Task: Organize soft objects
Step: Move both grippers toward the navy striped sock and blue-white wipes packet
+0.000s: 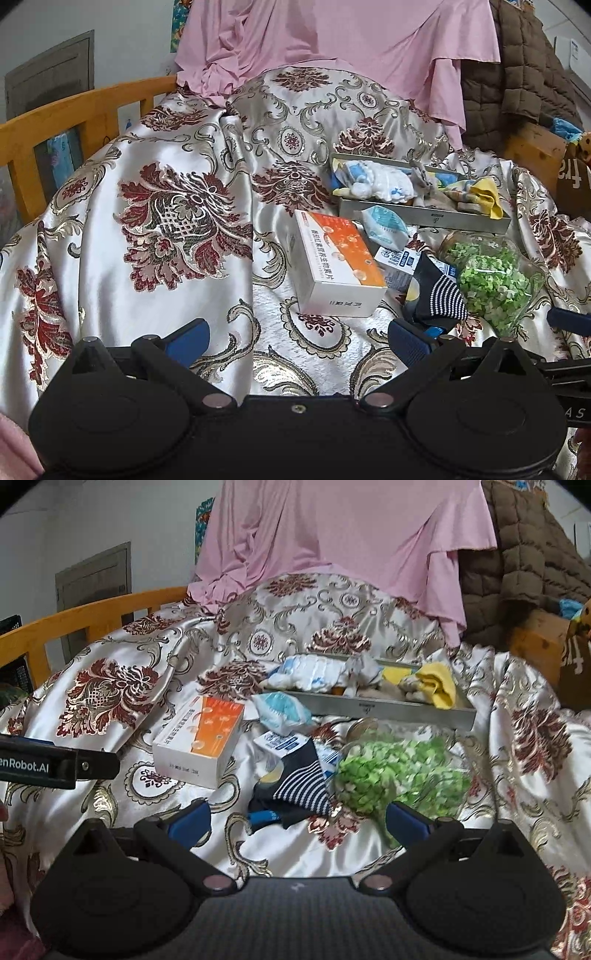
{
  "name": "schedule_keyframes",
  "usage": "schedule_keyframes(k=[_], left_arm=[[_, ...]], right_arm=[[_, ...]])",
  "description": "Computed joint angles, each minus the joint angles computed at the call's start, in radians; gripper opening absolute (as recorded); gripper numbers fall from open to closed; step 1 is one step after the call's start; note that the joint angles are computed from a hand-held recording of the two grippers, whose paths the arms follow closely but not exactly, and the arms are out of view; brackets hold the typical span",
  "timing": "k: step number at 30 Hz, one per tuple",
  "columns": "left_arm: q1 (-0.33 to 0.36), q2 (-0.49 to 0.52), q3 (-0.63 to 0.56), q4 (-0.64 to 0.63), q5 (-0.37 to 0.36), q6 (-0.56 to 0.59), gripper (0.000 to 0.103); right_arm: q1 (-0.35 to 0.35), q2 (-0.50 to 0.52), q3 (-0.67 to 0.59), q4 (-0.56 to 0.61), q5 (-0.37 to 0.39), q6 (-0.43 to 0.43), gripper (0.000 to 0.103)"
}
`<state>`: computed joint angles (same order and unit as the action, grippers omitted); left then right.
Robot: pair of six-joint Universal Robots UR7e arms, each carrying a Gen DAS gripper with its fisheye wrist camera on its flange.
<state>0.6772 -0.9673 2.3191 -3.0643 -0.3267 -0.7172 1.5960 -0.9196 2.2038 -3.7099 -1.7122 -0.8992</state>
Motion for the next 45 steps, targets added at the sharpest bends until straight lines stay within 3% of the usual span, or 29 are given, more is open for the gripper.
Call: schedule_keyframes(k=[9, 15, 20, 24, 30, 34, 39, 45], left_arm=[[0.010, -0.011, -0.016, 0.084, 0.009, -0.072, 0.102], [0.013, 0.011, -0.017, -0.013, 0.019, -0.013, 0.102], [0.025, 0.004, -0.028, 0.030, 0.003, -0.036, 0.102], [0.026, 0.016, -0.028, -0.023, 0.014, -0.007, 0.102], [0.056, 0.091, -0.089, -0.302, 0.012, 0.297, 0.102], [0.089, 0.135, -0.164, -0.464, -0.055, 0.535, 0.102], [0.143, 0.153, -0.242, -0.499, -0.202, 0.706, 0.102], [0.209, 0.185, -0.338, -0.473, -0.348, 0.860, 0.102]], right_arm=[[0.002, 0.004, -0.019, 0.067, -0.017, 0.032, 0.103], [0.001, 0.017, -0.030, 0.073, -0.016, 0.054, 0.103], [-0.008, 0.015, -0.040, 0.100, 0.015, 0.091, 0.103], [-0.009, 0.016, -0.044, 0.121, 0.023, 0.105, 0.103], [-0.013, 0.049, -0.071, 0.113, 0.035, 0.132, 0.103], [-0.018, 0.068, -0.104, 0.143, 0.033, 0.180, 0.103], [-0.014, 0.085, -0.141, 0.199, -0.006, 0.246, 0.103], [-0.025, 0.085, -0.179, 0.285, 0.004, 0.320, 0.103]])
